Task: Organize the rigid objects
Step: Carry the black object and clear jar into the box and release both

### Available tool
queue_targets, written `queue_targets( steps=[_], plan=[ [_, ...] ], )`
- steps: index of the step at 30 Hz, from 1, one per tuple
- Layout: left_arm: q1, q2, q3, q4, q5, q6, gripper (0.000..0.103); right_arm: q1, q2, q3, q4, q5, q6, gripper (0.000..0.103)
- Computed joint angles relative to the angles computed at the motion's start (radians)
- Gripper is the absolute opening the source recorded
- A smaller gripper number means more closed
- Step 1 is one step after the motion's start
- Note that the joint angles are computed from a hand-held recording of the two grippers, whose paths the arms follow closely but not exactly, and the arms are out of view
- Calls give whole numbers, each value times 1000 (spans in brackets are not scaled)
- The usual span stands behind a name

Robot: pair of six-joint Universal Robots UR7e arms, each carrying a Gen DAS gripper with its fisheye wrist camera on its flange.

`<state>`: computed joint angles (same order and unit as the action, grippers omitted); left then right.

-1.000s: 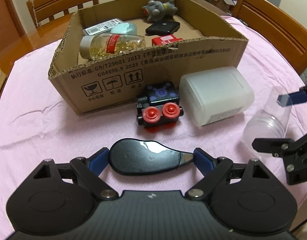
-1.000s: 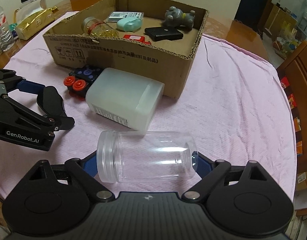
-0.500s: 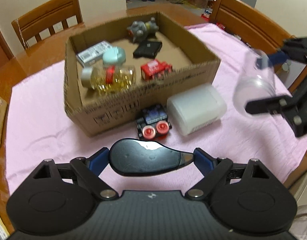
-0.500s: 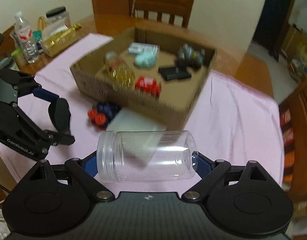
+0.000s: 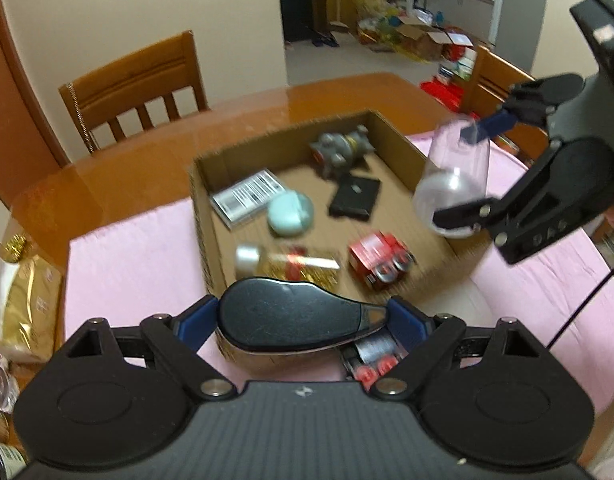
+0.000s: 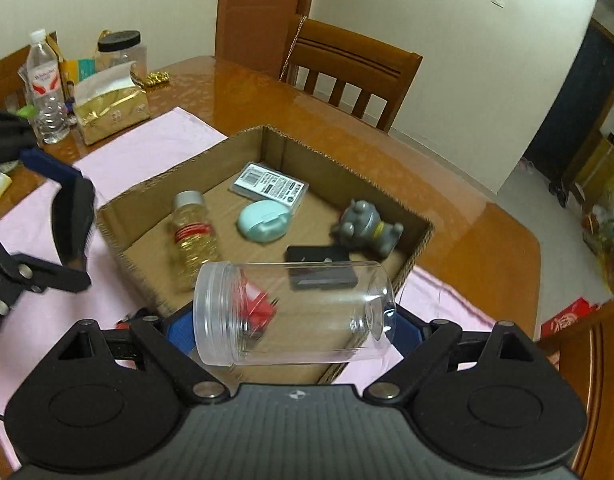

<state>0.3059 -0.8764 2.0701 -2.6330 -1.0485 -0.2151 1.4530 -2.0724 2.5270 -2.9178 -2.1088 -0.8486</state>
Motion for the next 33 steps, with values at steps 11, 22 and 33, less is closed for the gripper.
queue_targets(
  steps=[11,22,33],
  plan=[
    [79,149,-164,-78,55,100,90,-56,49,-17,-62,51,21,103],
    [142,285,-294,-98,116,131,96,-48,-84,15,17,46,107,103],
    [115,194,-206,-84,122,47,97,-28,-135,52,67,4,251,103]
  ],
)
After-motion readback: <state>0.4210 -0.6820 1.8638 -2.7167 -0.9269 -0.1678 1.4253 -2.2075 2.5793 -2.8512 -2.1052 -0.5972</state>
